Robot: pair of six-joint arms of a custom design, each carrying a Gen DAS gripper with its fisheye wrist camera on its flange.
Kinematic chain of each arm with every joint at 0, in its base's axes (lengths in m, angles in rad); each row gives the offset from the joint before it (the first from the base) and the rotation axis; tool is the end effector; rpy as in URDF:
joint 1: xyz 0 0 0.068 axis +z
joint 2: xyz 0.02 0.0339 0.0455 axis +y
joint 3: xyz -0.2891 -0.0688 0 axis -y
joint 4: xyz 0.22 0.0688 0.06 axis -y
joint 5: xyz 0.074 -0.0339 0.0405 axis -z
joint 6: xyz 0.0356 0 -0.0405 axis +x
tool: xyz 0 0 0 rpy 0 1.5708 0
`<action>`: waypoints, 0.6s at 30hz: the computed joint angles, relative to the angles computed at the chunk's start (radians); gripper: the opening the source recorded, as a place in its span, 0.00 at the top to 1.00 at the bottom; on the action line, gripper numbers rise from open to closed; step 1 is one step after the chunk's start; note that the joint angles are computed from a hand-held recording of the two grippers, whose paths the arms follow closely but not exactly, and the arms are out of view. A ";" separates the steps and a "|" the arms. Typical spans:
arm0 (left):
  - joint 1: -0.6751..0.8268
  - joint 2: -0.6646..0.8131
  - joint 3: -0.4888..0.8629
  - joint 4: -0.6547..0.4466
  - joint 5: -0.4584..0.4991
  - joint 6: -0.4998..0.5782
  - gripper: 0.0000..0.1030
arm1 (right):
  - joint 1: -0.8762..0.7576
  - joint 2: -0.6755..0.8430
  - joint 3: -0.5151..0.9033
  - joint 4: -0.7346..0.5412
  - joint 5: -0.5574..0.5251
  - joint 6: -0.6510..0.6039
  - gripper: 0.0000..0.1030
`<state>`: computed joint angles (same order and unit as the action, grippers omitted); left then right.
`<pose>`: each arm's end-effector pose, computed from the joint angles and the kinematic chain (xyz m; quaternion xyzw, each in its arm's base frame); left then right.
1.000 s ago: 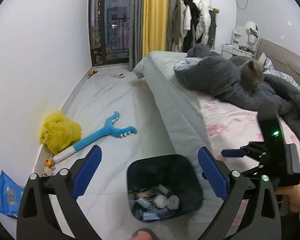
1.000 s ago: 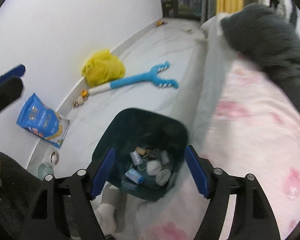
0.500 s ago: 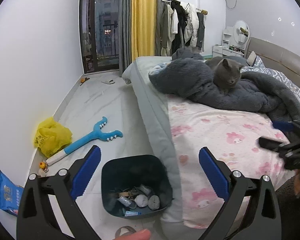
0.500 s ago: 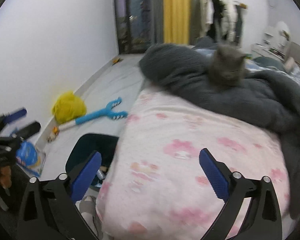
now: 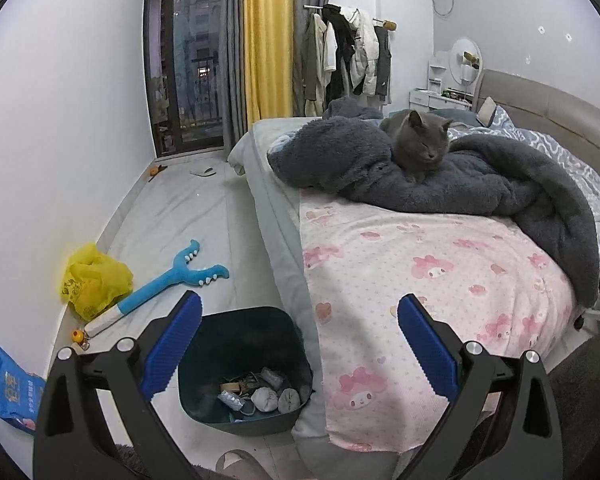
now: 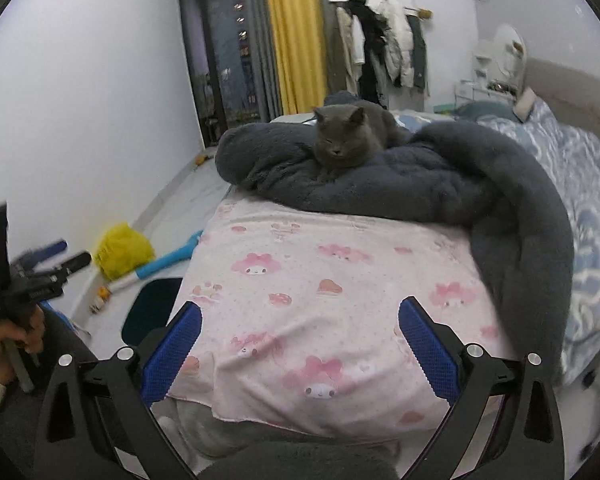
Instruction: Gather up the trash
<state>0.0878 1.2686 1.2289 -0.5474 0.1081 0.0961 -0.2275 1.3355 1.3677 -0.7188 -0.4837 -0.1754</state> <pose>0.2466 0.0179 0.3801 0.0292 0.8801 -0.0041 0.4739 0.2494 -0.0407 0.3948 -0.0796 0.8799 0.1290 0.4503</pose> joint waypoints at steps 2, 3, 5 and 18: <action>-0.011 0.006 -0.009 0.009 -0.005 -0.005 0.03 | -0.012 0.001 -0.006 -0.002 -0.019 -0.006 0.03; -0.014 0.013 -0.010 0.013 -0.003 -0.011 0.03 | -0.005 0.001 -0.008 0.000 -0.007 -0.007 0.03; -0.024 0.018 -0.014 0.018 -0.008 -0.018 0.03 | -0.005 -0.002 -0.009 -0.005 -0.004 -0.022 0.03; -0.048 0.029 -0.025 0.029 -0.027 -0.031 0.03 | -0.018 -0.020 -0.025 -0.012 -0.017 -0.044 0.03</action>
